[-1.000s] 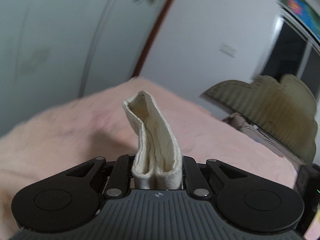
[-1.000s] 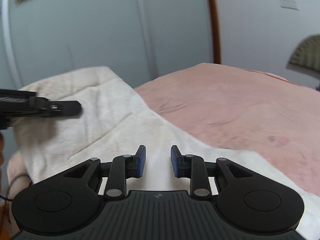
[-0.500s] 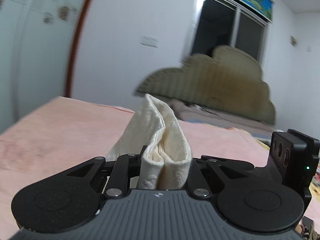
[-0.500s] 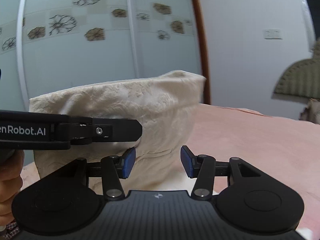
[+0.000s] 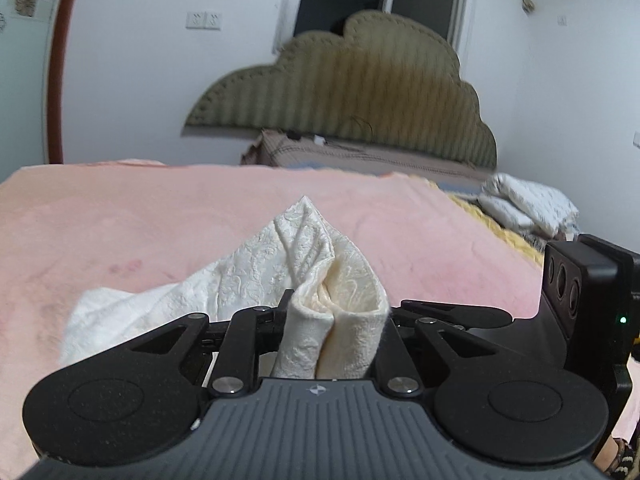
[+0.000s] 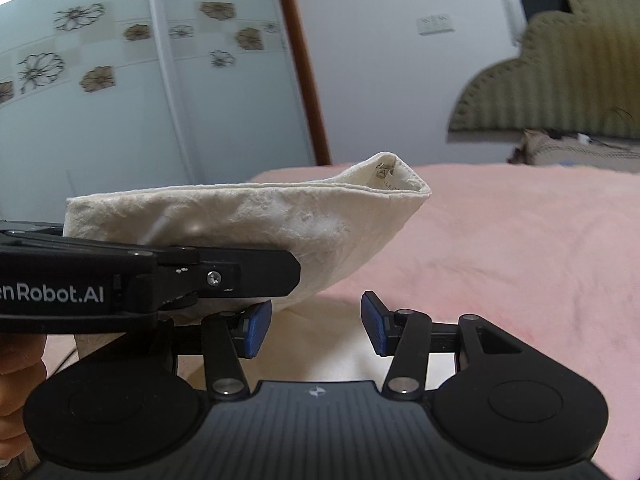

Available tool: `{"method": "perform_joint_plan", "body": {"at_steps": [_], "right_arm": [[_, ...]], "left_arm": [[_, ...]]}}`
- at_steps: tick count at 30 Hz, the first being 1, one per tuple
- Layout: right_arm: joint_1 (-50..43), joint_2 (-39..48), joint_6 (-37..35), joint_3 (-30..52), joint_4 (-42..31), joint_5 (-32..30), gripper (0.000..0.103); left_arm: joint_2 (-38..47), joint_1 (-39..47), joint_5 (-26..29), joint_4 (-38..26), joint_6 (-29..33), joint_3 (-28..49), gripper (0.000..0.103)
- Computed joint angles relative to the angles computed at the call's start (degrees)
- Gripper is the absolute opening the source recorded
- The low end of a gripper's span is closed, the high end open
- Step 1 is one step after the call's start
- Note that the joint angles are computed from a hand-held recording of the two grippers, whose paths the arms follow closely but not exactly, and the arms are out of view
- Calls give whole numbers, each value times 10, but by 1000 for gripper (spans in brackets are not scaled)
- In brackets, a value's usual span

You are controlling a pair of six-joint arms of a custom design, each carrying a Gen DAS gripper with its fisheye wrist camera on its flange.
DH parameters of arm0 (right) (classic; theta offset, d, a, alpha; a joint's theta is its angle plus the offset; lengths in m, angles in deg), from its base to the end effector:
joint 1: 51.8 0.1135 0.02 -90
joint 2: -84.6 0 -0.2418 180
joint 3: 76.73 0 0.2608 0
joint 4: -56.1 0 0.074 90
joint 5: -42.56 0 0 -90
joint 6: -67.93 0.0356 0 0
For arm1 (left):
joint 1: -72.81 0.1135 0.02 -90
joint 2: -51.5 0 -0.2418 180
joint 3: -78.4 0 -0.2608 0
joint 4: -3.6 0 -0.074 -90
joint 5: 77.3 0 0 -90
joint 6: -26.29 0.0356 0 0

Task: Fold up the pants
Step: 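Lift the trouser edge with the left gripper and fold it over the rest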

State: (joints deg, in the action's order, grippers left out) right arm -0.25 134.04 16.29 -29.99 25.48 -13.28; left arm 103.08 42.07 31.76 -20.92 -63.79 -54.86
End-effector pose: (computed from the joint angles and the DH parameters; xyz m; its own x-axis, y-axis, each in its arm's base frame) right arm 0.1461 0.1518 0.2281 -0.4889 0.2100 -0.8466 -0.0674 0.9586 0.2767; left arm 0.1861 -0.1242 0.2282 -0.4224 0.2497 -0.8713 0.7272 0.6672 -0.1613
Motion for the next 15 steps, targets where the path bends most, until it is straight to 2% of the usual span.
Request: {"method": "perform_joint_plan", "body": {"at_steps": [5, 9, 13, 14, 15], "right_arm": [[2, -45, 48, -56, -8, 14, 49], [9, -58, 108, -78, -31, 34, 49], [58, -79, 237, -82, -137, 97, 51], [85, -92, 285, -81, -181, 124, 55], [119, -92, 349, -75, -236, 161, 56]], "left_arm": [[38, -56, -50, 53, -10, -20, 17], [85, -84, -69, 88, -11, -19, 19], [168, -65, -7, 55, -9, 31, 31], [178, -52, 21, 52, -17, 35, 37], [179, -42, 43, 55, -21, 31, 39]]}}
